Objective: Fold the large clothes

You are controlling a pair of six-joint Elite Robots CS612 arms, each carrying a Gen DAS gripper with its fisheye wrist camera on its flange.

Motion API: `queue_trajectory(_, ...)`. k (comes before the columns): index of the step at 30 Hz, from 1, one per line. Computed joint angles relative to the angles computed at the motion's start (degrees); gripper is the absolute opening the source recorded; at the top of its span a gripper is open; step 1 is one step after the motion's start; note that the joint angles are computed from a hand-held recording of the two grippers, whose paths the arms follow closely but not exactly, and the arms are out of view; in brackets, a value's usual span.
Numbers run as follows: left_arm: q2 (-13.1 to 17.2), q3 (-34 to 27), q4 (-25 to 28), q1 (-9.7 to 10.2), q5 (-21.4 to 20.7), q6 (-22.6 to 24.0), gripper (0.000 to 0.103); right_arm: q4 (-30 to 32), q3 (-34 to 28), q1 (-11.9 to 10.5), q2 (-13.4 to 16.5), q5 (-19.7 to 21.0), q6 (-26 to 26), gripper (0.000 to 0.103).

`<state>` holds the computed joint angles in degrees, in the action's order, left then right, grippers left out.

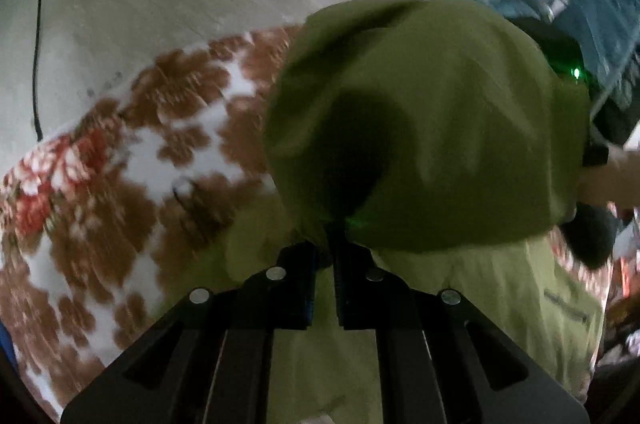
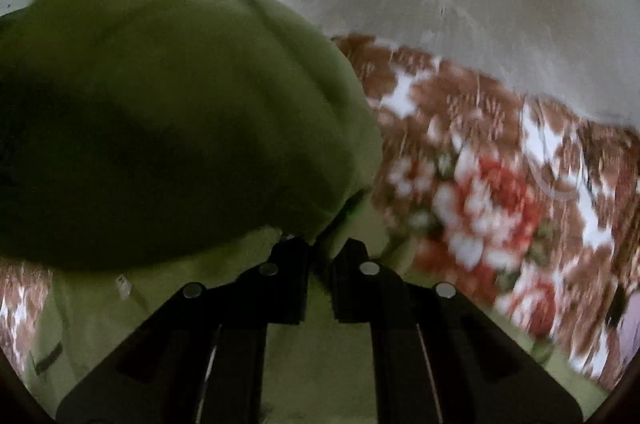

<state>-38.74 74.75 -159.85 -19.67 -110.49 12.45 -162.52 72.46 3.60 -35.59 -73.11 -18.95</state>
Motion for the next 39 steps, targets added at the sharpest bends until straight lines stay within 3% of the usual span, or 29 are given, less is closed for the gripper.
queue_trajectory(6,-3.3,11.8,-5.0,-2.49,2.5,0.8,0.007,-4.2,11.8,0.1,-3.4,-0.4,-2.2,0.009)
queue_trajectory(13,-3.2,19.4,-10.8,-5.26,8.2,1.4,0.007,-10.6,21.2,0.3,-3.6,-2.2,-5.7,0.011)
queue_trajectory(16,-2.7,21.4,-14.2,-6.26,11.2,1.4,0.011,-14.7,23.8,0.1,-3.1,-3.2,-5.6,0.026)
queue_trajectory(18,-2.5,22.7,-16.4,-6.85,13.1,1.5,0.022,-17.1,25.0,0.0,-3.0,-3.7,-5.6,0.048)
queue_trajectory(19,-2.5,23.4,-17.6,-7.1,14.1,1.5,0.027,-18.6,25.9,-0.1,-3.1,-3.6,-5.6,0.053)
queue_trajectory(20,-2.6,24.0,-18.7,-7.33,15.0,1.3,0.043,-19.7,26.5,-0.2,-3.2,-3.6,-5.6,0.064)
queue_trajectory(21,-2.8,25.1,-20.1,-7.5,16.4,0.8,0.066,-21.4,27.4,-0.3,-3.4,-3.9,-5.5,0.072)
queue_trajectory(22,-3.0,25.9,-21.0,-7.56,16.7,0.3,0.073,-22.5,28.2,-0.4,-3.7,-4.1,-5.3,0.075)
queue_trajectory(24,-3.9,28.0,-22.7,-7.41,17.2,-1.3,0.075,-24.3,29.8,-0.7,-4.4,-5.0,-4.3,0.083)
queue_trajectory(26,-5.2,30.2,-22.1,-7.16,17.9,-3.7,0.075,-24.8,31.3,-1.2,-5.4,-5.2,-2.3,0.083)
queue_trajectory(30,-8.7,32.3,-19.7,-6.94,19.2,-3.0,0.08,-23.2,33.9,-2.2,-8.5,-7.1,3.8,0.087)
queue_trajectory(32,-10.3,32.2,-19.7,-6.5,18.4,-6.2,0.094,-23.5,34.6,-2.8,-10.3,-6.3,8.6,0.091)
queue_trajectory(35,-12.2,31.3,-22.5,-5.57,13.8,-14.4,0.098,-23.3,33.7,-2.3,-11.8,-5.9,11.8,0.098)
queue_trajectory(39,-11.9,29.5,-26.4,-6.81,10.8,-22.0,0.098,-22.2,29.0,0.0,-11.5,-6.5,12.6,0.098)
